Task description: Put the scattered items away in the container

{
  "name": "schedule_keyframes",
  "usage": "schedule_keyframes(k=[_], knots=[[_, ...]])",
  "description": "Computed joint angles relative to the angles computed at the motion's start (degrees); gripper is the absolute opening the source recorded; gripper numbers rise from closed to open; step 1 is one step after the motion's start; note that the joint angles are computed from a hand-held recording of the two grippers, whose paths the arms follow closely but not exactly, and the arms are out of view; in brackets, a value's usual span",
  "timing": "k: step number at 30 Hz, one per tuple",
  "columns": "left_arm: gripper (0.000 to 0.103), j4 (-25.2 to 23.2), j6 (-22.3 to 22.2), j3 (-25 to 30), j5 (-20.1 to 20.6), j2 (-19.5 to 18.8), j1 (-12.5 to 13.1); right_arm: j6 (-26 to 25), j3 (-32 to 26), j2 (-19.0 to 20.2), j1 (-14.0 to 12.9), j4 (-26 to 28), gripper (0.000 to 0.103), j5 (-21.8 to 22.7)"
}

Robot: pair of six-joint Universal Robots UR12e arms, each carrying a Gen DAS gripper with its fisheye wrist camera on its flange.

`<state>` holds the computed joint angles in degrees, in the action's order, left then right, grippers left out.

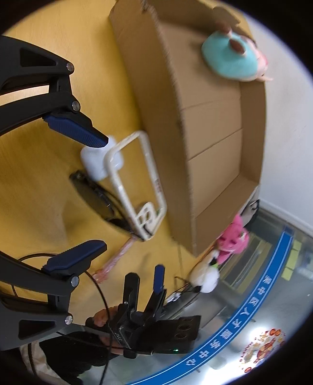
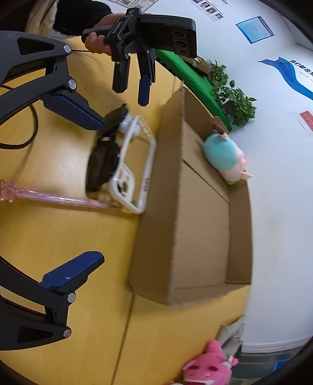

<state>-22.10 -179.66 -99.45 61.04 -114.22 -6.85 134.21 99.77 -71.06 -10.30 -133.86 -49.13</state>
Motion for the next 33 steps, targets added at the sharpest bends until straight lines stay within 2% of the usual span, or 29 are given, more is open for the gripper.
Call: schedule_keyframes(k=[3, 6, 9, 11, 14, 16, 22, 24, 28, 33], knots=[[0.079, -0.28, 0.0, 0.07, -0.85, -0.49, -0.3, -3.87, 0.07, -0.26, 0.33, 1.86, 0.096, 0.64], [0.078, 0.16, -0.84, -0.1, -0.65, -0.78, -0.47, -9.96, -0.28, -0.52, 0.83, 5.39, 0.093, 2.44], [0.075, 0.89, -1.34, -0.33, -0.76, -0.76, -0.47, -14.09, -0.92, -0.43, 1.82, 8.81, 0.086, 1.88], [0.056, 0.48, -1.32, -0.34, -0.41, -0.72, -0.57, -15.7, -1.36, -0.11, 2.58, 10.21, 0.081, 0.73], [0.045, -0.85, -1.08, -0.3, 0.29, -0.56, -0.7, -16.43, -1.7, 0.19, 3.17, 11.7, 0.078, 0.11], [0.045, -1.69, -0.9, -0.45, 0.09, -0.48, -0.66, -18.5, -1.95, 0.01, 3.23, 14.79, 0.071, 0.35], [0.043, -3.16, 2.08, -2.26, -1.63, 0.78, -0.29, -28.68, -1.64, -1.56, 3.41, 24.34, 0.071, -0.68], [0.04, -4.05, 4.12, -2.95, -1.94, 1.36, -0.14, -28.41, -1.37, -1.58, 3.34, 23.78, 0.071, -1.02], [0.024, -6.18, 5.76, -3.46, -3.09, 1.71, 0.13, -21.0, -1.86, -0.23, 3.26, 18.17, 0.072, -2.41], [0.022, -6.61, 6.05, -3.35, -3.87, 1.4, -0.39, -22.39, -4.74, 2.01, 4.14, 21.75, 0.079, -1.66]])
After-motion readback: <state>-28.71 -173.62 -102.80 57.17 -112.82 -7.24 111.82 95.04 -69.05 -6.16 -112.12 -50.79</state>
